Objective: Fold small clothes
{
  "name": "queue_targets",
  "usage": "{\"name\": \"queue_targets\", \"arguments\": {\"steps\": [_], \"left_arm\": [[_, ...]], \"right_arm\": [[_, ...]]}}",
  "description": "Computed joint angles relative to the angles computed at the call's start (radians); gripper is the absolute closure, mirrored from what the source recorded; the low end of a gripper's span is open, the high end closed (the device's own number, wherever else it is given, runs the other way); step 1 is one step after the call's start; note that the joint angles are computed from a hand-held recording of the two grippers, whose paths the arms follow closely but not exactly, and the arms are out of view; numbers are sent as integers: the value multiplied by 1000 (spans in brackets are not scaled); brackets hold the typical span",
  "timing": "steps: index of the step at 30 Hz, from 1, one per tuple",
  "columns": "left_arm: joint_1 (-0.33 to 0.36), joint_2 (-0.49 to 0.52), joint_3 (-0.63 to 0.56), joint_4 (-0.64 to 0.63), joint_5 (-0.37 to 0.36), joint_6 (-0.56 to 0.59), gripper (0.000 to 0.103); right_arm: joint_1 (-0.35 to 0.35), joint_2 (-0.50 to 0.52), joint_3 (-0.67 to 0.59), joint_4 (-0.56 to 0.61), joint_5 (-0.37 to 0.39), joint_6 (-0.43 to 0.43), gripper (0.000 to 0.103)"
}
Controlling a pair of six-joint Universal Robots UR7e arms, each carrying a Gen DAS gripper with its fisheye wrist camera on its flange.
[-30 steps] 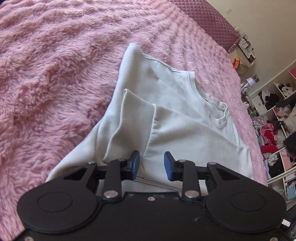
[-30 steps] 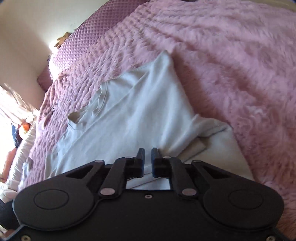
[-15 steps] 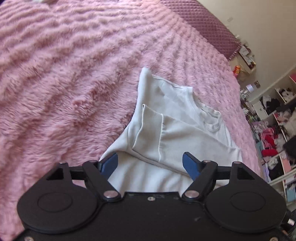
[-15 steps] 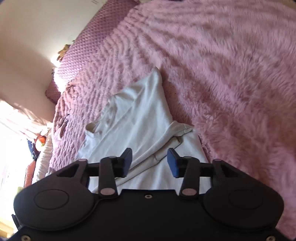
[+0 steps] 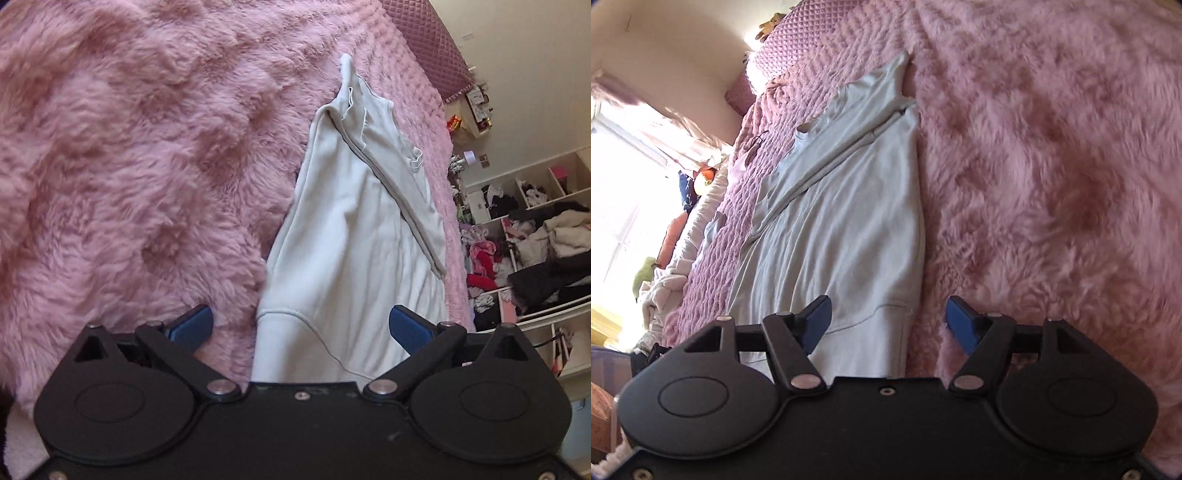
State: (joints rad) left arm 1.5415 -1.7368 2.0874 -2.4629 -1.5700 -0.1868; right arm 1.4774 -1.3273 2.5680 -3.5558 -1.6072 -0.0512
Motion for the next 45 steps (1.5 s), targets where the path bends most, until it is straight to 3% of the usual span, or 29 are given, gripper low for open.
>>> {"name": "queue_targets", "arguments": {"steps": [2,5,11,13,16,18,19,20,21,23,24,29,35,39,45], "left_arm": [[17,11,5,-21,-42,-30,0],[15,24,5,1,-54,-42,0],[5,57,2,21,-106,-48,0],[3,67,6,10,-97,-62,1],[-2,86,6,-8,-69,-103,14],[2,97,-4,-6,-65,-129,37],[3,98,-9,4,-60,-138,44],[6,98,-17,20,-55,-143,60],[7,99,-23,36,-47,-147,77],[18,98,-23,37,-56,-153,83],[23,98,-19,22,-70,-156,89],[-7,56,11,-36,-92,-162,95],[-38,-59,38,4,-144,-135,96],[7,-113,69,85,-159,-134,96],[92,-90,96,99,-211,-184,96]], "right_arm": [[-28,39,10,-53,40,16,33],[-26,85,1,-85,37,29,32],[-29,64,-8,4,127,-1,32],[-30,77,-14,3,124,8,32],[-45,122,-27,-37,152,45,32],[-34,144,-48,-31,151,59,33],[-21,149,-55,-23,139,60,36],[-5,157,-63,-21,119,59,49],[11,163,-71,-14,91,62,71],[36,168,-86,23,35,82,97],[43,173,-90,32,14,96,97],[55,140,-72,11,47,153,98],[67,28,20,-36,105,165,99],[35,-43,106,-2,114,159,99],[-37,-24,160,-40,125,223,99]]}}
